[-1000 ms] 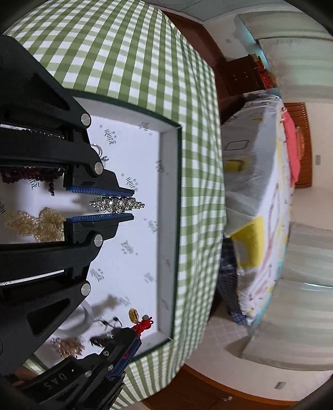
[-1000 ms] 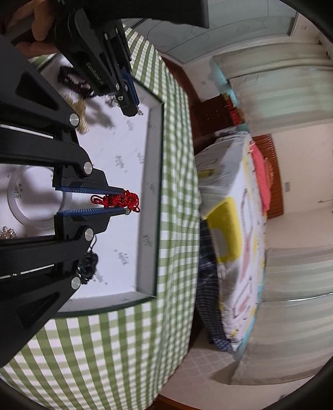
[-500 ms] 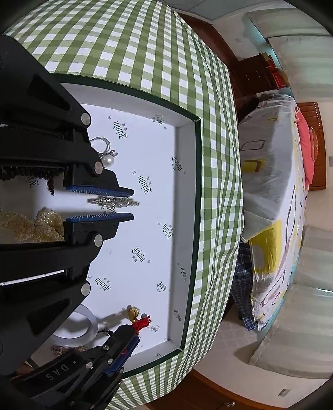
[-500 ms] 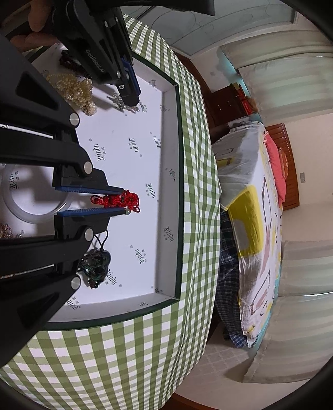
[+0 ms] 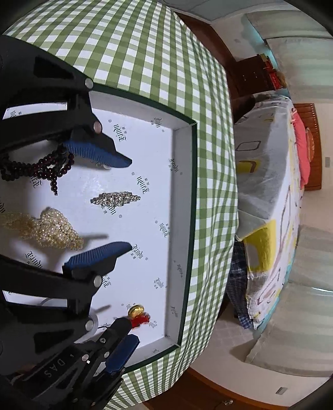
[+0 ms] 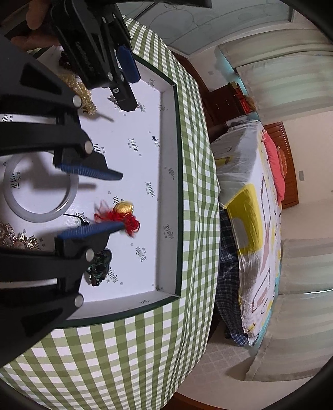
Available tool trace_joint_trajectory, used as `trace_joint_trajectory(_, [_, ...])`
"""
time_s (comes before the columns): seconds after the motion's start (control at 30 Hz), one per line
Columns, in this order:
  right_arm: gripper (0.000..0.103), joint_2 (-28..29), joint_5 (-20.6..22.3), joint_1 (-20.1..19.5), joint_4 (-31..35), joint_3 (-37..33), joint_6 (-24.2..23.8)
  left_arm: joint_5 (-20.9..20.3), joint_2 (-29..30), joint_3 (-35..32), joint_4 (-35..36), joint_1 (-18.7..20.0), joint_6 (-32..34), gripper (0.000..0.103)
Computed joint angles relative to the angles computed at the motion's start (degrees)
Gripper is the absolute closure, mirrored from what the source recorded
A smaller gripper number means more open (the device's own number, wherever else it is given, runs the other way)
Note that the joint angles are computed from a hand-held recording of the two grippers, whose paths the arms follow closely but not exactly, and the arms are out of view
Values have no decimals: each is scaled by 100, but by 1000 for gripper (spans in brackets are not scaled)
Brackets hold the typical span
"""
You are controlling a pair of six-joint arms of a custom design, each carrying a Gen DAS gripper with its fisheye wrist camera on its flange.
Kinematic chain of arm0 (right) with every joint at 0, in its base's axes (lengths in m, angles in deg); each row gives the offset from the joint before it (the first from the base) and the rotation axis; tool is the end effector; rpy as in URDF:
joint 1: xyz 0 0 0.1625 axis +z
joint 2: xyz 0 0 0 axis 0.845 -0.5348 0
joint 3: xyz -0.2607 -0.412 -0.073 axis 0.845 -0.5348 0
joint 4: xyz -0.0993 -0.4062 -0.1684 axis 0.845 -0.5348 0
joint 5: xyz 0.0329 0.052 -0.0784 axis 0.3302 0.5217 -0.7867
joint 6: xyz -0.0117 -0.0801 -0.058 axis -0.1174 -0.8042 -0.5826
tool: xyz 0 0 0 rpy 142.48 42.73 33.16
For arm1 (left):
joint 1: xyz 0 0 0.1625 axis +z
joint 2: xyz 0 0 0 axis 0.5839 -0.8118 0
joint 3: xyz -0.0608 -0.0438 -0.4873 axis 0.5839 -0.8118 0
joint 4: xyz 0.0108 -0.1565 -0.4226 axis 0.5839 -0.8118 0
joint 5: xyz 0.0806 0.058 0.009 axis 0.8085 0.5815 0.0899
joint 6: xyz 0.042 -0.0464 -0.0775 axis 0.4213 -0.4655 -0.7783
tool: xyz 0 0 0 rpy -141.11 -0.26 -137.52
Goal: Organize jewelry
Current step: 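Lower the brooch and red tassel into the box and open both tools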
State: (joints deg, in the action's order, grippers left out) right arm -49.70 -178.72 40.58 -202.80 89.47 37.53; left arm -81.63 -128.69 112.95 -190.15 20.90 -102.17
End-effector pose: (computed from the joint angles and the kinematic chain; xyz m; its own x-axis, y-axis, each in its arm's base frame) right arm 0.2025 -0.6818 0.0835 -0.7395 -0.4171 0.5284 -0.6332 0.6973 -0.3358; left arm -0.1681 -0.6541 0.1296 -0.7331 -0.2576 -0.6295 0.2715 0.7377 -0.6181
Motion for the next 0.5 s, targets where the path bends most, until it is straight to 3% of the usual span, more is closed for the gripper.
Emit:
trace_joint_trajectory(0.2, [53, -26, 0, 13, -143, 56, -45, 82, -10, 97, -229, -64, 150, 34])
trace_joint_trajectory(0.5, [45, -206, 95, 64, -412, 257, -118, 444, -75, 416, -1008, -342, 587, 34])
